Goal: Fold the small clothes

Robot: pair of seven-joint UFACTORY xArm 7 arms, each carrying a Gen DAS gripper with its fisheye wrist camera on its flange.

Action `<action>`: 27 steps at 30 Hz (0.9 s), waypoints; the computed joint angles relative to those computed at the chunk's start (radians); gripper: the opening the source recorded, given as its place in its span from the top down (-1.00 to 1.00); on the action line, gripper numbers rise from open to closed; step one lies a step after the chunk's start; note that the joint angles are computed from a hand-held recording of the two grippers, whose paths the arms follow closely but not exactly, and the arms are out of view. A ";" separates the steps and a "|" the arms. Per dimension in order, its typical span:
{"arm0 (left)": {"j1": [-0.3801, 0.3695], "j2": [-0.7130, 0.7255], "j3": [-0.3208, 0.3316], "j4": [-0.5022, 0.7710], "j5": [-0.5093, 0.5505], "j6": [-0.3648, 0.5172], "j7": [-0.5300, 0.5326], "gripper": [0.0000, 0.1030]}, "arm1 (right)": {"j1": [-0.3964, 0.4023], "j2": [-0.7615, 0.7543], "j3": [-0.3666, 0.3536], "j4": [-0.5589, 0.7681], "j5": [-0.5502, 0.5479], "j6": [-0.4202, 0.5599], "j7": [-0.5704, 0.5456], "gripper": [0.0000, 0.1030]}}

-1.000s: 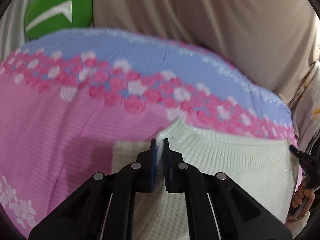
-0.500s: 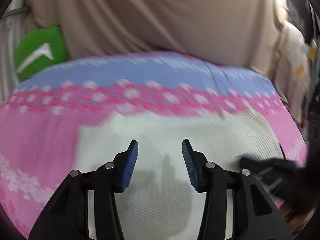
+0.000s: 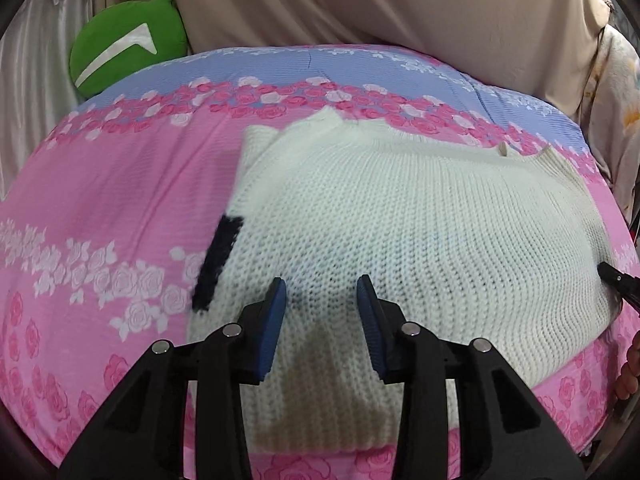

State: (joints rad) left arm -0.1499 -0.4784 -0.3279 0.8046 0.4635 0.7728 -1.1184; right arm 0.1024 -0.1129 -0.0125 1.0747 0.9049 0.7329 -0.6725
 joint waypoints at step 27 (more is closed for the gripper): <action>0.100 0.217 0.132 0.174 0.146 -0.113 -0.059 0.92 | -0.032 0.337 0.134 0.427 -0.202 -0.177 0.225 0.84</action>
